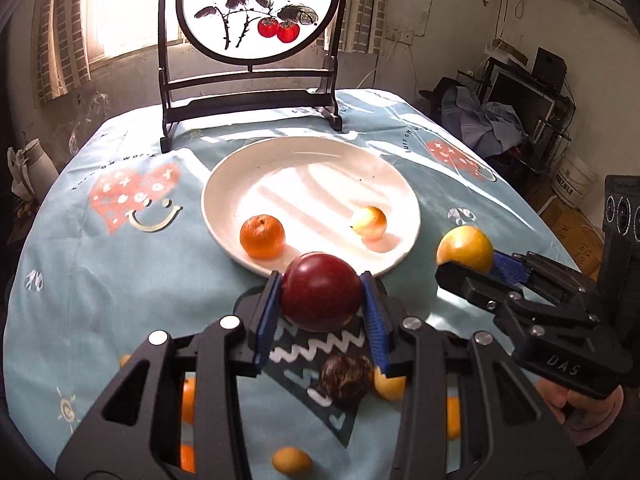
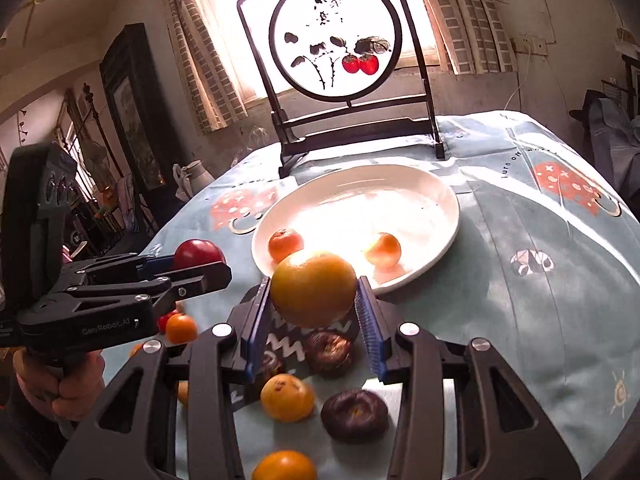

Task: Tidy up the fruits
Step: 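Carry both fruits onto the white plate and open both tools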

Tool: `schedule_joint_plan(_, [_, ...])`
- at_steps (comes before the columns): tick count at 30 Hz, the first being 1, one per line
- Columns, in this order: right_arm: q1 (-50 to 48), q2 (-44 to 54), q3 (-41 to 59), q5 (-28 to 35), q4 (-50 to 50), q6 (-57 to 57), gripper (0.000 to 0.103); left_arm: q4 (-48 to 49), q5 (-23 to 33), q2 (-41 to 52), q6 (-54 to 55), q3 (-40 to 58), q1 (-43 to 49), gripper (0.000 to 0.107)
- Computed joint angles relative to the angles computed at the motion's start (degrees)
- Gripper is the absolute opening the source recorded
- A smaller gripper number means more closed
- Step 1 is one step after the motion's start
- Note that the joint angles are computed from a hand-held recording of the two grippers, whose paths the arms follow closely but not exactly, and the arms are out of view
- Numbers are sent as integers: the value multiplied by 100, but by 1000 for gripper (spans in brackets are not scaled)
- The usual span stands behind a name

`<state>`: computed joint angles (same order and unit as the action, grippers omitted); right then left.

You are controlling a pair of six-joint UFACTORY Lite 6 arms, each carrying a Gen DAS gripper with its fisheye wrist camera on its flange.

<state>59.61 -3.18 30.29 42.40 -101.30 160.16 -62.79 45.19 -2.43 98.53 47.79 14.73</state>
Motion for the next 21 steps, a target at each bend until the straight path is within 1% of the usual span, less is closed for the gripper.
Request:
schedule_joint_plan(1, [-447, 172, 117, -255, -273, 10, 42, -16, -335, 292, -233, 257, -387, 40])
schedule_joint_plan(3, [-1188, 492, 297, -688, -969, 293, 42, 124, -836, 882, -752, 780, -974, 40])
schedule_joint_plan(5, [-1680, 782, 461, -985, -1523, 546, 42, 409, -1259, 1409, -1259, 1236, -1392, 40])
schedule_joint_plan(8, [-2084, 1109, 617, -1226, -2159, 892, 42, 878, -1527, 2016, -1875, 1763, -1692, 40])
schedule_joint_plan(9, [-2136, 1164, 646, -1248, -2206, 886, 42, 972, -1617, 2075, -1981, 1797, -1736, 49])
schedule_joint_plan(10, [-2132, 1147, 607, -1230, -2257, 913, 46, 921, -1755, 2021, -1951, 1732, -1754, 61])
schedule_joint_plan(11, [-2115, 1022, 474, -1191, -2397, 1047, 47, 630, -2008, 1819, -1683, 1515, -1727, 79])
schedule_joint_plan(12, [-2058, 814, 314, -1156, -2498, 1162, 48, 120, -2046, 1566, -1176, 1288, -1611, 88])
schedule_joint_plan(13, [-1964, 580, 155, -1088, -2434, 1139, 49, -302, -1845, 1312, -706, 1091, -1401, 90])
schedule_joint_plan(14, [-1820, 328, -7, -962, -2227, 1004, 50, -484, -1593, 1070, -454, 913, -1167, 91])
schedule_joint_plan(17, [-1346, -187, -381, -716, -1607, 615, 52, -526, -825, 369, -118, 369, -378, 96])
schedule_joint_plan(21, [-811, -366, -751, -743, -1441, 941, 52, -345, -65, -451, 706, -593, 823, 97])
